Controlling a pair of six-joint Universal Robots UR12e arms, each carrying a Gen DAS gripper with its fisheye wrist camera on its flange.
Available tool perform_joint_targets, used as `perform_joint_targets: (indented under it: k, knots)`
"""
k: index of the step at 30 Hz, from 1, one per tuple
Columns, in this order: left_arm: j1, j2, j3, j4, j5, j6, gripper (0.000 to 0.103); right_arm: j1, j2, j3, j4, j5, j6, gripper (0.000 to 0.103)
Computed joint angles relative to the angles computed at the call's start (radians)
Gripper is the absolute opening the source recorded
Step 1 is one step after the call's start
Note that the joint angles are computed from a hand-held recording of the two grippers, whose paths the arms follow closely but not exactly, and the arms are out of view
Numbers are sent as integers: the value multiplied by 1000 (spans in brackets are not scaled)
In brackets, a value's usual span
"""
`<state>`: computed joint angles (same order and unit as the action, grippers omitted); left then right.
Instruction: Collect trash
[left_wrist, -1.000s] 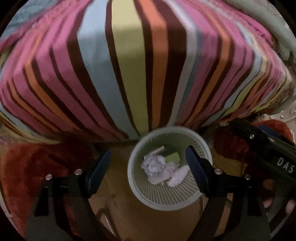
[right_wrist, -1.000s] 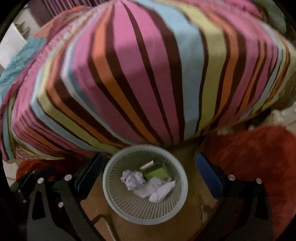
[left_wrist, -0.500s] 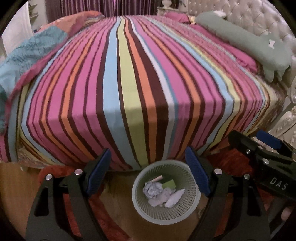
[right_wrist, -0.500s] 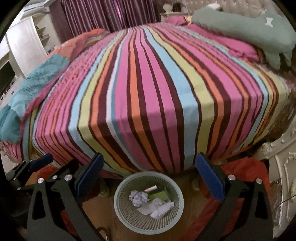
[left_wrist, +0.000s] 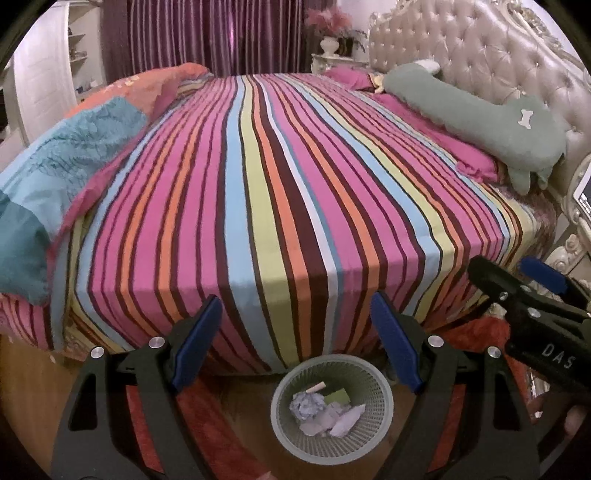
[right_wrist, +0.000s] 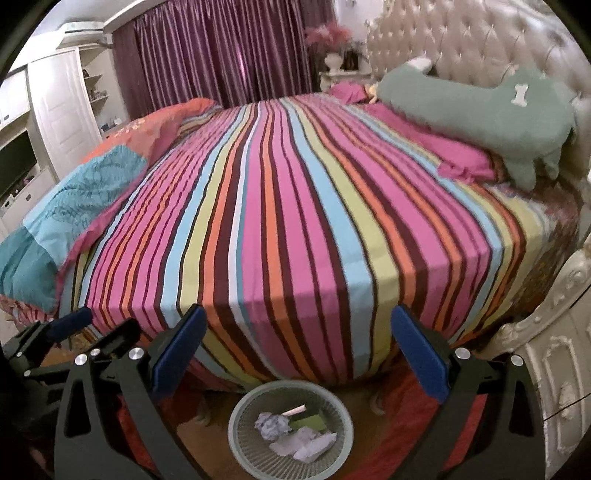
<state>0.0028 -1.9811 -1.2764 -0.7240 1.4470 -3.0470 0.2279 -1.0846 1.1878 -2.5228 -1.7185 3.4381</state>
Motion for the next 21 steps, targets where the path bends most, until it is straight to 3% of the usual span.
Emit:
perform_joint_targets:
  k: [21]
  knots:
    - [11,9,14,16,5,-35,80,12,6,-13,-2,-54,-18,95]
